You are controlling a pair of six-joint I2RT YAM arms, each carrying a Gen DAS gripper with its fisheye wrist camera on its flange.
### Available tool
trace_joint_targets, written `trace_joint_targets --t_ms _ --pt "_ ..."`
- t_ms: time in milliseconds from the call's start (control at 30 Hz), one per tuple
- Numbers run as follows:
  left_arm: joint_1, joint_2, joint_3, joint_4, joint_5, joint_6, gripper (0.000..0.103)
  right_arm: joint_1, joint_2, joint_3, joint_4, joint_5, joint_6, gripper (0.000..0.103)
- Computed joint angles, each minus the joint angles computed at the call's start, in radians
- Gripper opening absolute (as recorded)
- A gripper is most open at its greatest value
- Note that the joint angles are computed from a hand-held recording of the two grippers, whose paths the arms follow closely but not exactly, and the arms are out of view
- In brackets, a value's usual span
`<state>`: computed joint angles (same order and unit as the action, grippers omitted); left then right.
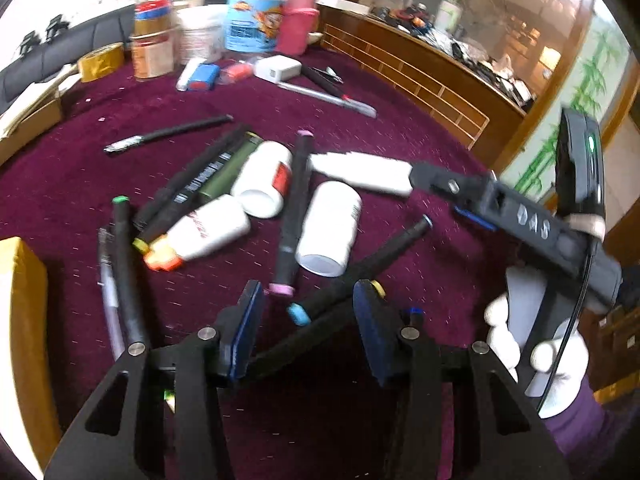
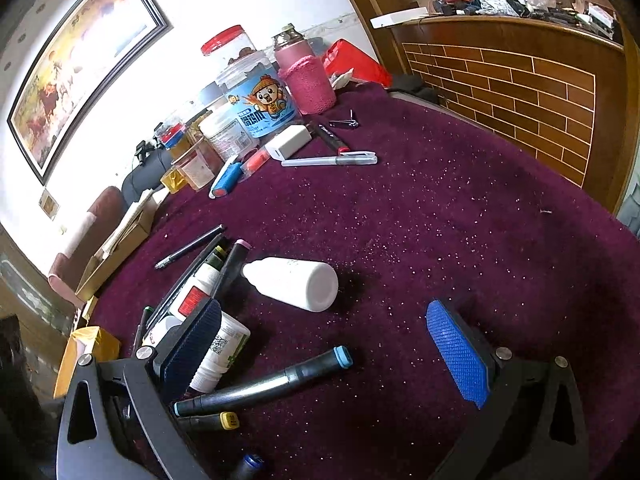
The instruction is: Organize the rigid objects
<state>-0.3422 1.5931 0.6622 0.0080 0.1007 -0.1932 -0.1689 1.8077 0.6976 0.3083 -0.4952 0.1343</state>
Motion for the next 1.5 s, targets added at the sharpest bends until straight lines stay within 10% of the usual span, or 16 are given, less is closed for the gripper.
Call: trace_joint_targets --t_ms 267,367,700,967,1133,1300,1400,1500 --pt "-0.051 -0.033 -0.061 -0.069 -0.014 0.047 0.044 -0.001 0.016 0.019 -0.025 -0.005 0.002 0.101" --pt "-0.063 -0.086 -0.100 -0.101 0.060 0.025 0.024 0.003 0.018 0.025 -0.033 0.001 0.004 0.101" --pt "-0.245 -0.041 -0.126 0.019 -0.232 -0.010 0.025 0.012 0.037 0.046 -0.051 0.026 0.013 0.101" --pt "0.001 -0.445 -0.369 0.092 0.086 -0.147 0.012 0.006 0.055 0.057 -0.065 0.029 0.027 0.101" --pt "0.214 -0.987 -0.443 -0.197 0.324 -0.149 0.012 -0.062 0.017 0.039 -0.110 -0.104 -0.006 0.101" --pt "0.607 -1.252 -0.377 -0.518 0.759 0.007 0.012 -0.457 -0.361 -0.069 -0.567 -0.389 -0.390 0.101" --pt "0.922 -1.159 -0.268 -0.776 1.060 0.317 0.012 -0.789 -0.520 0.065 -1.017 -0.478 -0.760 0.102" --pt "1.171 -0.911 -0.134 -1.291 1.221 0.985 0.012 -1.158 -0.513 0.371 -1.498 -0.622 -1.149 0.102"
